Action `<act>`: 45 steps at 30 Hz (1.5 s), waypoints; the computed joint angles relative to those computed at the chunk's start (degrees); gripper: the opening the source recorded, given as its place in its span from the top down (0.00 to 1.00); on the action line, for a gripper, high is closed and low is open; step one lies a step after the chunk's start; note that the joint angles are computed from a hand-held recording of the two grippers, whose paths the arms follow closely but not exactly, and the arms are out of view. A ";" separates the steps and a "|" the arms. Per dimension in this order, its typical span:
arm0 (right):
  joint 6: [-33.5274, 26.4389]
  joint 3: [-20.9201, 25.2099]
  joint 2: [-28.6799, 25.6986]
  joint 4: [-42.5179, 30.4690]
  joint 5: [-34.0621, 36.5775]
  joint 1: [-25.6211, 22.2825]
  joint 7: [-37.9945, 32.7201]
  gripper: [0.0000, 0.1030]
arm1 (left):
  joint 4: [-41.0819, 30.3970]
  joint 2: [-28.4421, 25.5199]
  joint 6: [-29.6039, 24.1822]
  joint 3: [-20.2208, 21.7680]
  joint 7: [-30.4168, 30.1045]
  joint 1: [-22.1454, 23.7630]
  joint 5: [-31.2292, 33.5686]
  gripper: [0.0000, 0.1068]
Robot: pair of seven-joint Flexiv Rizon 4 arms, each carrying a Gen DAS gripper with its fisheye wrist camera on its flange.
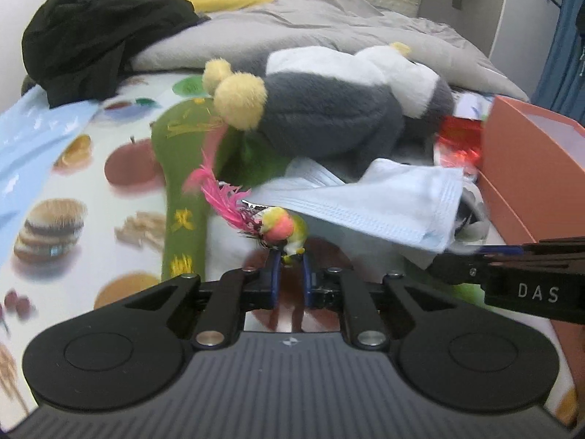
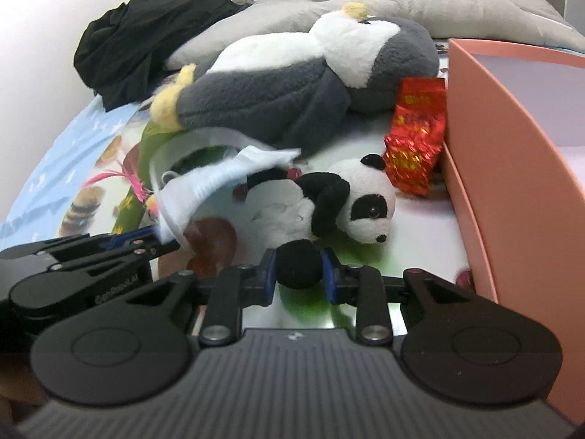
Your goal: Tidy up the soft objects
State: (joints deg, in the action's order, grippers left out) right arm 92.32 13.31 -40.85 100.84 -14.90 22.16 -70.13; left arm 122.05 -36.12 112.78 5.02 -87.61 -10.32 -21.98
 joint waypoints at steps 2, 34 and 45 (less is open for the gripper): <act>0.22 -0.56 1.59 2.29 0.23 0.53 0.20 0.72 | 1.91 1.45 0.02 -1.77 -0.97 1.32 1.21 0.86; -1.91 1.04 17.96 19.43 3.33 -1.15 2.19 0.38 | 14.81 10.65 -0.93 -9.59 -15.34 8.74 15.05 0.86; -5.37 9.38 12.37 11.13 5.68 -5.91 -4.69 0.39 | 15.34 11.26 -1.02 -8.76 -16.37 8.75 15.06 0.86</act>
